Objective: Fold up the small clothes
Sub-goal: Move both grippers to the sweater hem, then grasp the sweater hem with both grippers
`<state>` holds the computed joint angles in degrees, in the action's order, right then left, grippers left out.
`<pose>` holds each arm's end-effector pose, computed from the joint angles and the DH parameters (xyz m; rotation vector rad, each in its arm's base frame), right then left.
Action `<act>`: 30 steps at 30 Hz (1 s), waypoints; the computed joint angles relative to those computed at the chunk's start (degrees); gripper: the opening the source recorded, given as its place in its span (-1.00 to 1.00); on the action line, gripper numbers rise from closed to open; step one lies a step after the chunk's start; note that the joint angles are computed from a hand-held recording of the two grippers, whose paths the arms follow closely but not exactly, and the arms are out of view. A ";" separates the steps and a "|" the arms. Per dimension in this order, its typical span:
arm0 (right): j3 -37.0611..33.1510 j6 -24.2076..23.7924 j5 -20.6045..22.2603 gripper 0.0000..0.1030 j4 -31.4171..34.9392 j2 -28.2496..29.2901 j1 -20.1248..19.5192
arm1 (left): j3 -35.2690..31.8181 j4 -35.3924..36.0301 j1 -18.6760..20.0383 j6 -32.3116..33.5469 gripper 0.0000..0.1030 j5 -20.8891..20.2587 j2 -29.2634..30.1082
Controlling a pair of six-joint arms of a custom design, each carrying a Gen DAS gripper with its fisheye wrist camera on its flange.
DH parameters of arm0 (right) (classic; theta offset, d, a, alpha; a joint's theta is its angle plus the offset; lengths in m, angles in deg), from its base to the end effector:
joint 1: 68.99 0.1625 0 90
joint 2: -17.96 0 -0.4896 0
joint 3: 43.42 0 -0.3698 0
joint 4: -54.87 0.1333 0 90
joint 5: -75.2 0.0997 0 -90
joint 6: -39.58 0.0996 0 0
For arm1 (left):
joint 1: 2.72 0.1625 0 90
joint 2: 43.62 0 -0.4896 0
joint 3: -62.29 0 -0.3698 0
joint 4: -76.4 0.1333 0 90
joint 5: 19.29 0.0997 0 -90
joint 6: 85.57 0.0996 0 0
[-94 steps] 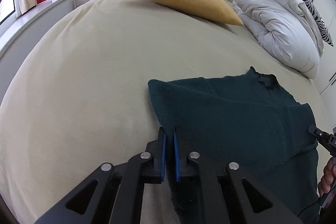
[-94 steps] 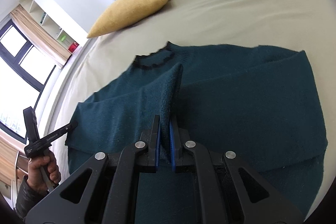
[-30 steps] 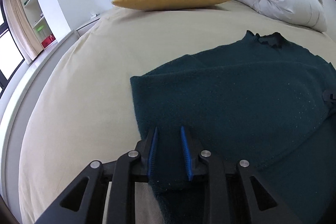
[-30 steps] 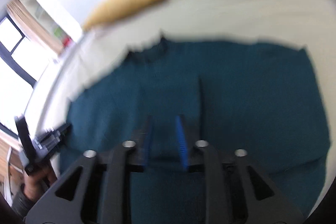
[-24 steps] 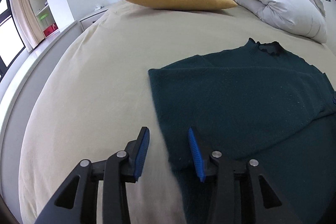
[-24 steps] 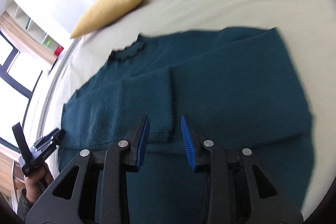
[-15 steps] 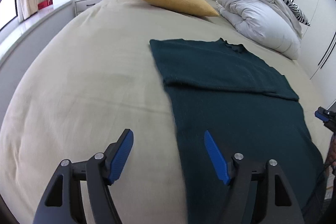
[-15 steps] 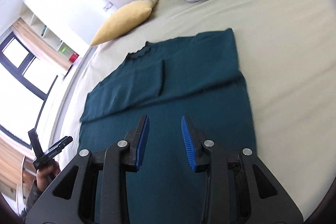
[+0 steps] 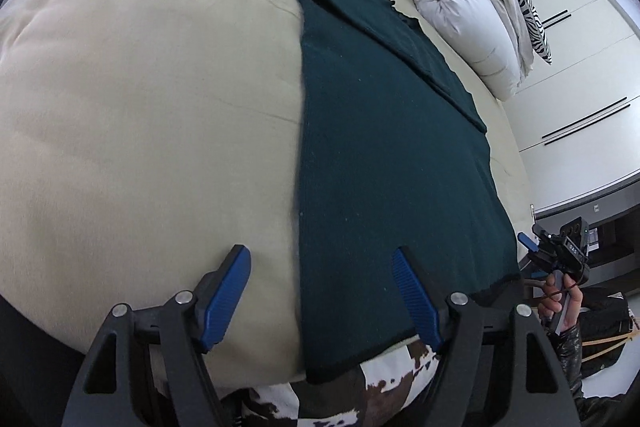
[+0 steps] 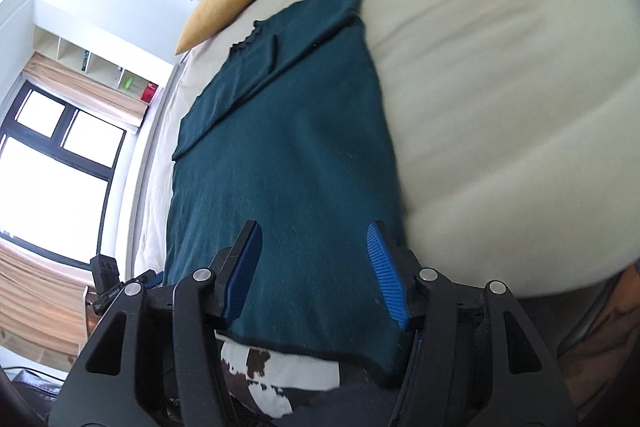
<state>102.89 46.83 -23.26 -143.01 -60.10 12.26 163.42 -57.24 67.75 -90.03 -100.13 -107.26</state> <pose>0.0598 -0.3916 0.2857 -0.4663 -2.7787 1.0121 -0.0668 -0.6346 0.2890 0.3807 2.9763 -0.2076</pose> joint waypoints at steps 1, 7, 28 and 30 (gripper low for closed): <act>0.57 -0.08 0.70 0.05 0.23 -0.55 -0.66 | -0.07 1.31 0.13 -0.86 0.47 -1.08 -0.28; 1.97 -0.32 1.11 0.05 5.53 -3.38 -1.72 | -0.58 8.20 0.01 -1.89 0.46 -2.31 -0.42; 0.10 2.43 -1.58 0.05 17.54 -6.99 -2.21 | -4.05 12.85 2.28 -6.87 -0.06 -6.35 1.20; -0.26 2.52 -1.71 0.05 18.64 -7.00 -2.14 | -4.00 12.88 2.34 -6.84 -0.23 -6.02 1.20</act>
